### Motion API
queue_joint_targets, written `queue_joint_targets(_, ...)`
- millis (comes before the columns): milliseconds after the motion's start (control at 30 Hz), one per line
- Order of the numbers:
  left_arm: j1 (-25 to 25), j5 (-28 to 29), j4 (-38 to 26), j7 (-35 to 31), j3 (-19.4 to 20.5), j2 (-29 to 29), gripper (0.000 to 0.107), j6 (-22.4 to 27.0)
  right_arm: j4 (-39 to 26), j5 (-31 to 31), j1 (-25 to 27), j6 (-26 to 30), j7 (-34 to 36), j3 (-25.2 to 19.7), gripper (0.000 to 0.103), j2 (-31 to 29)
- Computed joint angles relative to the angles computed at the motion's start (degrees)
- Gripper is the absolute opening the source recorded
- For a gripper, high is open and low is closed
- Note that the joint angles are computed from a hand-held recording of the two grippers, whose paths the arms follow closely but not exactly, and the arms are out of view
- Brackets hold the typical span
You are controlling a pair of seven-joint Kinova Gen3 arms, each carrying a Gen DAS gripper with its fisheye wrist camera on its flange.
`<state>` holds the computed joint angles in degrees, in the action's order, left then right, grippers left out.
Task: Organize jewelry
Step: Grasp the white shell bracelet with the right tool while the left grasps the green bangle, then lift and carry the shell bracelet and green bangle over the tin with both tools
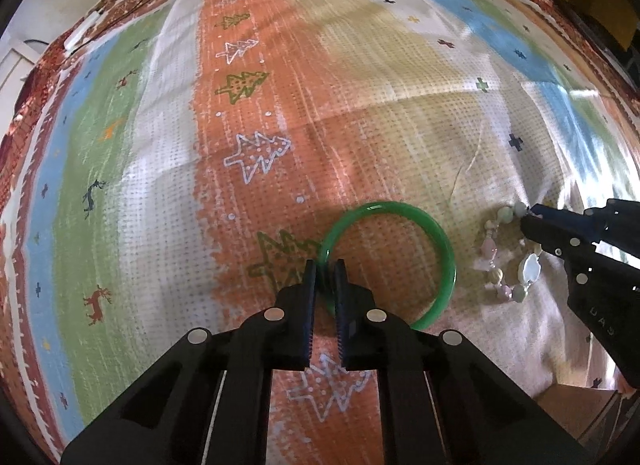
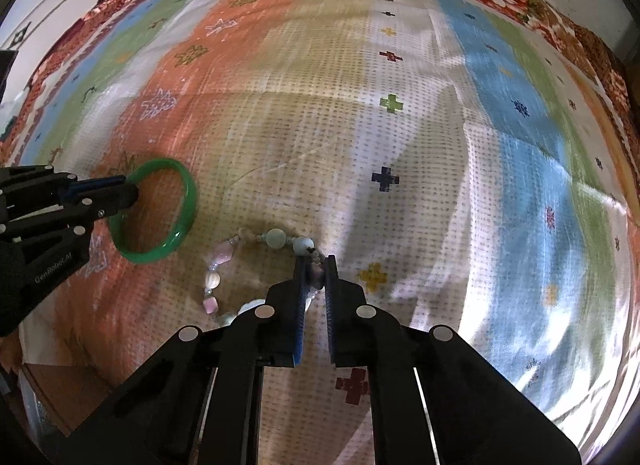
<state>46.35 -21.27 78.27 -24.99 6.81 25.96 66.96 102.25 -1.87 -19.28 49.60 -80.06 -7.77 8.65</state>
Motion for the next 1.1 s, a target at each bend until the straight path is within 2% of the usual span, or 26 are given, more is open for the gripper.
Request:
queue_joint_targets(333,0.77,-1.34,0.15,2.13,-0.06,-1.52,0.007,-0.21,-0.63,-2.78,1.10,1.14,1.52,0.06,0.007,-1.48)
queue_joint_targets(800,2.99,-4.37,-0.06,7.28,0.87,-4.00,0.008,1.17,1.26,-5.97,1.93,0.23,5.37,0.20,0.007,-7.36)
queue_joint_targets(1100,4.66,-6.76,0.12,11.75,1.71,-6.08,0.008,1.52,1.49,-10.71,2.79,0.98,9.29,1.16,0.007,-10.68)
